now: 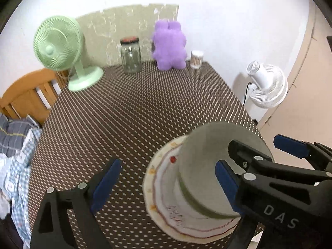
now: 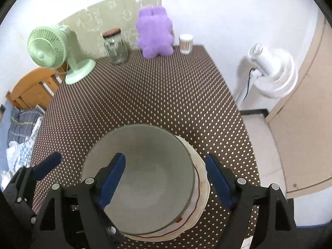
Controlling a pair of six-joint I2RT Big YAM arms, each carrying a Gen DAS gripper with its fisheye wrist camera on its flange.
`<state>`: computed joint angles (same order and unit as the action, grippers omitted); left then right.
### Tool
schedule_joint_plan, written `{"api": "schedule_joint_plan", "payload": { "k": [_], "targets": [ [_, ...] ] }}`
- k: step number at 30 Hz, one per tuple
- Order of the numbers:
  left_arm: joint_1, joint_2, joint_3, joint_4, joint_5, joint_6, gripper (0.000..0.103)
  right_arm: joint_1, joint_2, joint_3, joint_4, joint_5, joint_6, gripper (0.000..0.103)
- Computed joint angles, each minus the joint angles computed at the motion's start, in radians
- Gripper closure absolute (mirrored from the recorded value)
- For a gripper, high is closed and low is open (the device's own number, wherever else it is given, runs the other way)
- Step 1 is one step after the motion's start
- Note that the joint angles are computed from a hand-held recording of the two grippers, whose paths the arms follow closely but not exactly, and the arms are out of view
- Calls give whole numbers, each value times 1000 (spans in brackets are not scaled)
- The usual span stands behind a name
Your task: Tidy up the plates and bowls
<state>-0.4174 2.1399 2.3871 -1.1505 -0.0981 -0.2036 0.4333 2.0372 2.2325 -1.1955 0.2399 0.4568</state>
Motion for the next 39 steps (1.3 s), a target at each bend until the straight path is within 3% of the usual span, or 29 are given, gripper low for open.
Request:
{"api": "schedule_joint_plan", "payload": {
  "k": [13, 21, 28, 34, 39],
  "targets": [
    [101, -288, -409, 275, 38, 106, 7, 158, -79, -77, 123, 235, 133, 21],
    [143, -409, -587, 357, 9, 100, 4, 225, -152, -217, 247, 281, 181, 21],
    [143, -512, -779, 511, -63, 108, 4, 251, -216, -356, 351, 310, 170, 17],
    [133, -579, -888, 563, -102, 80, 4, 276, -272, -461, 416, 326, 138, 17],
    [122, -627, -945, 562, -138, 39, 4, 288, -317, -537, 450, 337, 138, 17]
  ]
}}
